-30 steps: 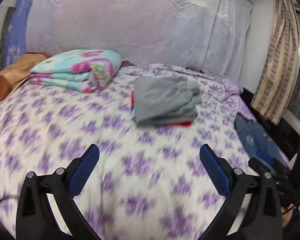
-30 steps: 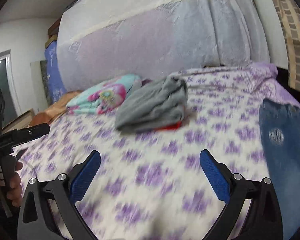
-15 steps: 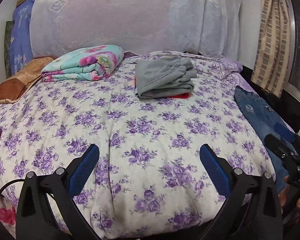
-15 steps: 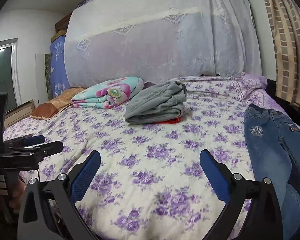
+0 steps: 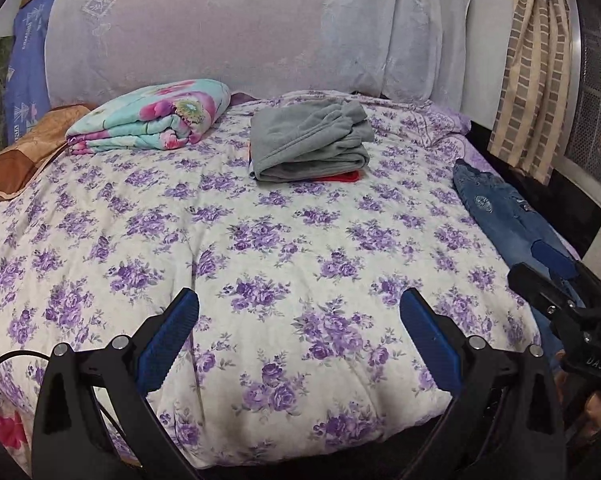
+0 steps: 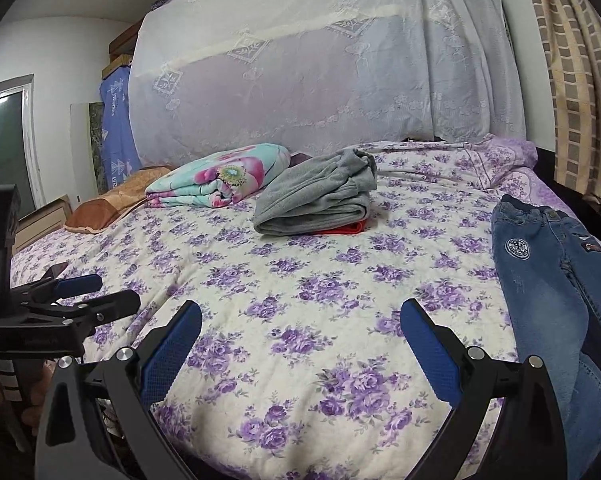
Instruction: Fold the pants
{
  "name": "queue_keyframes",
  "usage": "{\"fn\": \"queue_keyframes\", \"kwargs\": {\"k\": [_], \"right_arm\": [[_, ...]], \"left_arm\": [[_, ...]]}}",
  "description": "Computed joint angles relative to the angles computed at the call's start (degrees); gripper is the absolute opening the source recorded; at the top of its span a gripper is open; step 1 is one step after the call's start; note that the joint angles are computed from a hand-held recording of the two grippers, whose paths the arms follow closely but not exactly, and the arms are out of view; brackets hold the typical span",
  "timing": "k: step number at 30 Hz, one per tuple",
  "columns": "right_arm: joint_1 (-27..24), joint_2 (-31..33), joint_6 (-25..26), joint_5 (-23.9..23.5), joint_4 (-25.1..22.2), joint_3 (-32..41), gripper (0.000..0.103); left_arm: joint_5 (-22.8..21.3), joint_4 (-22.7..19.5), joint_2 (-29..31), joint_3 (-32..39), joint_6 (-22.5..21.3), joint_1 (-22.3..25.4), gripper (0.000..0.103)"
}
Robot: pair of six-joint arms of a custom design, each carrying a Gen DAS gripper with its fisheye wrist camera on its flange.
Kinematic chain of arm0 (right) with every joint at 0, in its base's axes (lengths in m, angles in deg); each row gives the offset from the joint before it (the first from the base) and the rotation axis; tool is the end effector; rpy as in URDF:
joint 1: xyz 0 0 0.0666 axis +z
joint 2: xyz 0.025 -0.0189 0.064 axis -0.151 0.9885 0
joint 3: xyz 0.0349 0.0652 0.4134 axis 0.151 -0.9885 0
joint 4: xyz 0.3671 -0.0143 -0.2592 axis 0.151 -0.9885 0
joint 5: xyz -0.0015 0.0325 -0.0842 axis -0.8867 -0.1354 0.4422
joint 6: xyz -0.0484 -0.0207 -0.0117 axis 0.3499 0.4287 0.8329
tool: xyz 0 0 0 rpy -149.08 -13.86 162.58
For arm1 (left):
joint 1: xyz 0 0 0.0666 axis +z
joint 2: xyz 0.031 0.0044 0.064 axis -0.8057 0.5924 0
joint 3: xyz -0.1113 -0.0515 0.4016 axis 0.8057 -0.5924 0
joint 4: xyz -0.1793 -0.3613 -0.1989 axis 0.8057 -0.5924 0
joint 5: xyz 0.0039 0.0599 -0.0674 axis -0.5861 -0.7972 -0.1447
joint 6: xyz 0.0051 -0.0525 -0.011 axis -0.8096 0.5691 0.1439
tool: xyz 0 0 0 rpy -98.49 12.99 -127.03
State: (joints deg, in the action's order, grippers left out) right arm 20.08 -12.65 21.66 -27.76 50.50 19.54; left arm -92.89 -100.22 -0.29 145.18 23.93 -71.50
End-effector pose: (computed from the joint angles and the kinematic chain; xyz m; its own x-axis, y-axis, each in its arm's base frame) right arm 0.4446 0.2478 0.4558 -0.5375 -0.1818 -0.8235 -0.5036 0.8524 0.1405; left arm 0.4209 -0.1285 0.4055 -0.5835 -0.1514 -0.7979 -0.0436 0.9869 -0.1553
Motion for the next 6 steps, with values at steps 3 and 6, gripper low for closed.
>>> {"fn": "queue_keyframes", "kwargs": {"k": [3,6], "right_arm": [[0.0,0.2,-0.2,0.0,0.0,0.0,0.1],[0.0,0.3,-0.4,0.2,-0.3,-0.1,0.1]], "left_arm": [[-0.8,-1.1,0.9,0.6,0.2,-0.1,0.098],[-0.8,-1.9,1.4,0.8,0.9,0.3,0.098]]}}
